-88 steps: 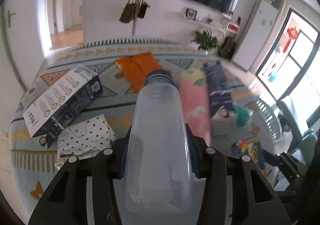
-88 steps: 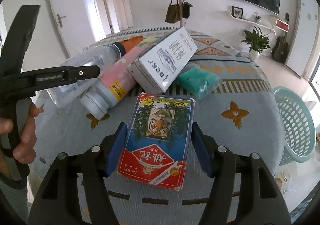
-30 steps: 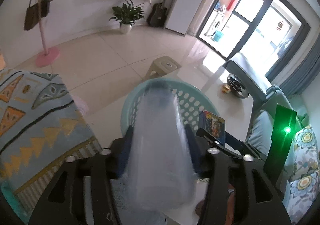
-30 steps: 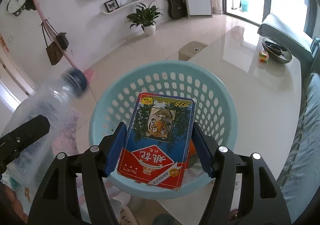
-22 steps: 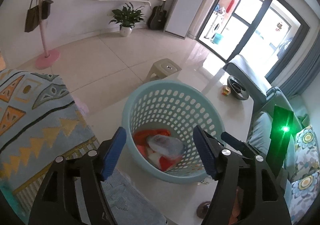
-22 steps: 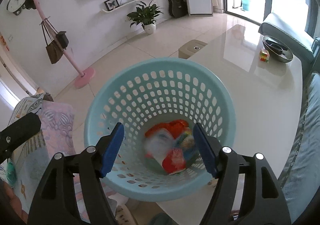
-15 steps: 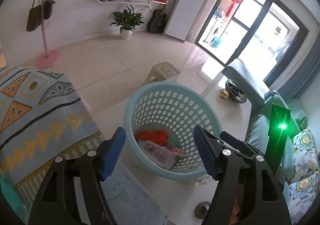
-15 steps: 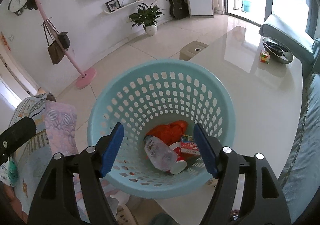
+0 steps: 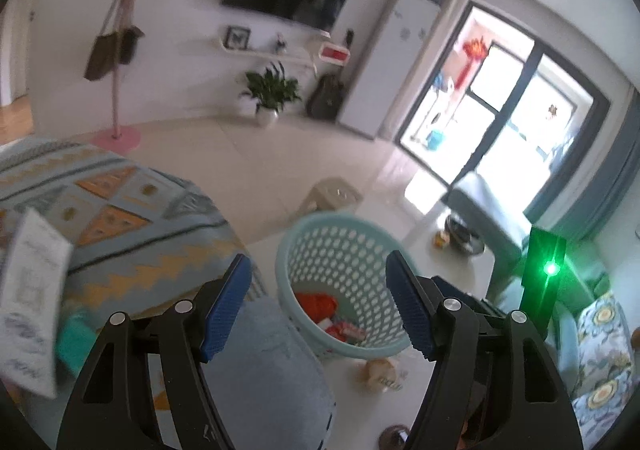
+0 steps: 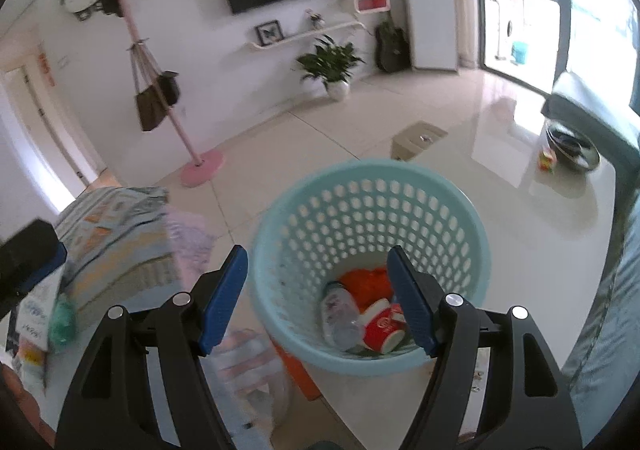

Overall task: Collect trash
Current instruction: 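Return to the table and grasp the white milk carton with the right tool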

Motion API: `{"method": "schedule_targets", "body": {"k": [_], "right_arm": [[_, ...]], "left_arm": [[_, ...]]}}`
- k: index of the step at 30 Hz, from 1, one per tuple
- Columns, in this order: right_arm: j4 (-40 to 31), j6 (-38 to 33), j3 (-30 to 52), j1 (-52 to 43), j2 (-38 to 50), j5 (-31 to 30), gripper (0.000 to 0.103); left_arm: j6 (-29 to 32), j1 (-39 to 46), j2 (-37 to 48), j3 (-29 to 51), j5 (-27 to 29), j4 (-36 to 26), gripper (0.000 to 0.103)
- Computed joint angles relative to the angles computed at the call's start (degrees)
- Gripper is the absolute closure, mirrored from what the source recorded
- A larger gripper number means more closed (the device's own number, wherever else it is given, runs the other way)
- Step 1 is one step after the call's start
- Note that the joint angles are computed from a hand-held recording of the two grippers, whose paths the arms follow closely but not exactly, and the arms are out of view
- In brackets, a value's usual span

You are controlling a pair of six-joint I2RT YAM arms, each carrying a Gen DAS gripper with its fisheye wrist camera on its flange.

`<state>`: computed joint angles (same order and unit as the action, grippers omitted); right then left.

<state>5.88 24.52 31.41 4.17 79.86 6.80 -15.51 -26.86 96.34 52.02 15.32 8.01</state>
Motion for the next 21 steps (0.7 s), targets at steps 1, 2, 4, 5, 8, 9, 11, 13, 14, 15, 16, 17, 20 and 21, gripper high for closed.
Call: {"method": "schedule_targets", "body": {"k": [1, 2, 4, 5, 8, 9, 11, 13, 14, 15, 16, 17, 20, 21], "right_arm": [[-0.8, 0.28, 0.15, 1.97, -1.66, 0.86, 0.035], [-1.13, 0.49, 0.04, 3.17, -2.66, 1.46, 0.035], [-2.11, 0.99, 0.42, 6.55, -4.53, 3.27, 0.035], [-2.72, 1.22, 0.94, 8.88, -5.28, 4.46, 0.035], [-3.61, 1.22, 2.03, 13.96, -6.3, 6.78, 0.035], [-3.72, 1.11, 2.37, 15.5, -6.33, 7.55, 0.035], [-4.03, 1.15, 3.89, 19.91, -5.54, 9.86, 0.035], [-4.34, 1.01, 5.47, 23.19, -4.48, 11.37, 0.035], [-4.28, 0.99, 6.31, 25.02, -3.76, 12.11, 0.035], [-4.29, 0.94, 7.15, 26.75, -2.98, 12.78, 0.035], [-4.38, 1.0, 7.88, 28.25, -2.25, 13.42, 0.035], [-4.48, 0.84, 8.78, 29.34, -1.43, 13.68, 0.035], [-4.66, 0.07, 11.73, 32.47, 1.24, 13.62, 0.035], [-5.04, 0.18, 13.17, 33.4, 2.48, 13.36, 0.035]], "left_arm": [[-0.12, 0.79, -2.46, -1.66, 0.13, 0.28, 0.036], [-0.12, 1.63, -4.83, -3.29, 0.3, 0.56, 0.036], [0.29, 3.23, -9.32, -6.13, 0.57, 0.5, 0.036], [0.61, 4.17, -11.2, -7.0, 0.77, 0.13, 0.036], [1.73, 7.8, -17.86, -10.78, 1.53, -0.7, 0.036], [2.32, 9.4, -18.92, -10.84, 2.39, -1.44, 0.036], [3.45, 13.17, -22.28, -12.17, 3.8, -2.89, 0.036], [4.52, 17.58, -25.09, -13.54, 6.14, -4.26, 0.036], [5.06, 20.02, -25.99, -13.92, 7.33, -4.99, 0.036], [5.33, 21.74, -26.56, -14.17, 8.08, -5.42, 0.036], [5.64, 23.8, -27.14, -14.44, 9.01, -5.85, 0.036], [6.14, 26.08, -27.89, -14.89, 9.63, -6.12, 0.036], [7.79, 32.45, -29.4, -15.95, 11.28, -6.62, 0.036], [8.32, 34.42, -29.6, -16.0, 12.4, -7.09, 0.036]]}}
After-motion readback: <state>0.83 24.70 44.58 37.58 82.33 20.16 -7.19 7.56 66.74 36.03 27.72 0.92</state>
